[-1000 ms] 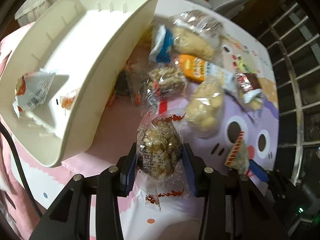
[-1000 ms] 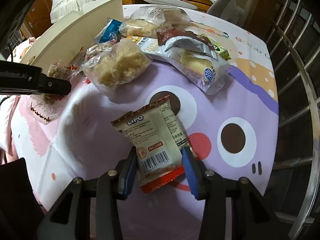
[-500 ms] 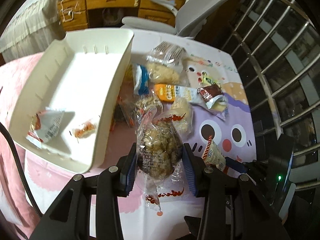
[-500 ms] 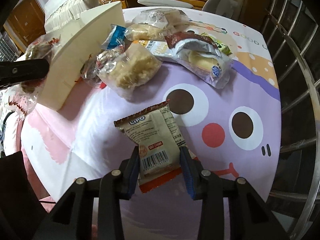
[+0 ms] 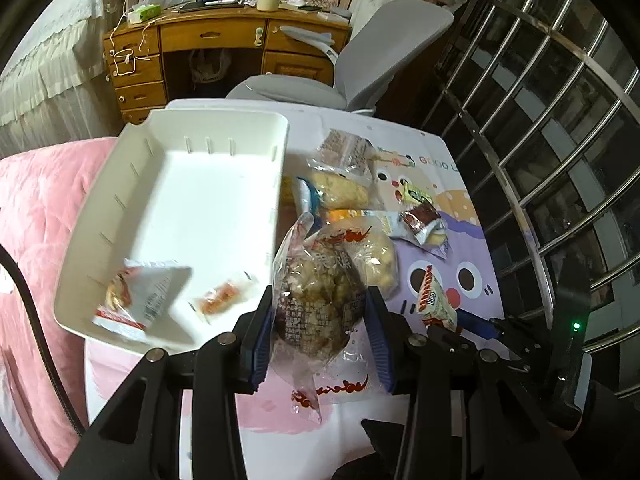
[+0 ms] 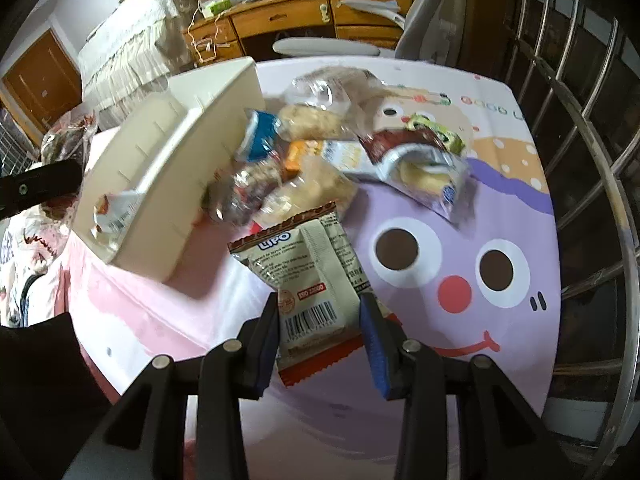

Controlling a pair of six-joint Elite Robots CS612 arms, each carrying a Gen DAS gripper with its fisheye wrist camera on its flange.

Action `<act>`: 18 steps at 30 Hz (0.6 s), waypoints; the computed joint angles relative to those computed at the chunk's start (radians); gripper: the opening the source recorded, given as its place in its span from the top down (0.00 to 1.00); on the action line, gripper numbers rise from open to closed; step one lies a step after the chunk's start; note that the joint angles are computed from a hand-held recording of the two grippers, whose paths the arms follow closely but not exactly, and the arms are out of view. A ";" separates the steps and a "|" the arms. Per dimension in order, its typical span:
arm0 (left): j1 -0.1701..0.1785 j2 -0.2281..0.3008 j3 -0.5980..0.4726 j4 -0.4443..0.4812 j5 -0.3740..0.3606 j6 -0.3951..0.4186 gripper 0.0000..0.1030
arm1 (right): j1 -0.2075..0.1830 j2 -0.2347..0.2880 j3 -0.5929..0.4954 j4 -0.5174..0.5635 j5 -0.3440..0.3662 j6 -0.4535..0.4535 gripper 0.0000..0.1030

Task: Organize snacks
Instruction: 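Carry both packs over the white tray and open both tools to release them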

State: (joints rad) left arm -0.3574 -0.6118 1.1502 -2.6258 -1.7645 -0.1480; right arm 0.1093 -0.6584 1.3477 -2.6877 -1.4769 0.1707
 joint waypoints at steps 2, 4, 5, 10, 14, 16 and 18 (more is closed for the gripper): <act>0.009 0.002 -0.007 0.000 -0.008 0.011 0.61 | 0.009 0.000 -0.008 -0.008 -0.006 0.020 0.62; 0.022 0.004 -0.017 -0.002 -0.014 0.027 0.61 | 0.020 0.002 -0.019 -0.018 -0.017 0.034 0.62; 0.027 0.006 -0.020 -0.004 -0.019 0.033 0.61 | 0.024 0.003 -0.024 -0.020 -0.019 0.039 0.62; 0.055 0.016 -0.048 -0.003 -0.035 0.061 0.61 | 0.049 0.015 -0.064 -0.038 -0.030 0.072 0.62; 0.077 0.026 -0.070 0.006 -0.045 0.082 0.60 | 0.066 0.026 -0.097 -0.052 -0.035 0.100 0.62; 0.087 0.031 -0.080 0.012 -0.050 0.093 0.60 | 0.074 0.033 -0.113 -0.061 -0.036 0.113 0.62; 0.099 0.038 -0.094 0.020 -0.055 0.104 0.60 | 0.082 0.043 -0.133 -0.068 -0.035 0.128 0.62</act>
State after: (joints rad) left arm -0.2587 -0.5738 1.0559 -2.6060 -1.8194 -0.0435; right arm 0.1914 -0.6157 1.2144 -2.7553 -1.5116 0.2983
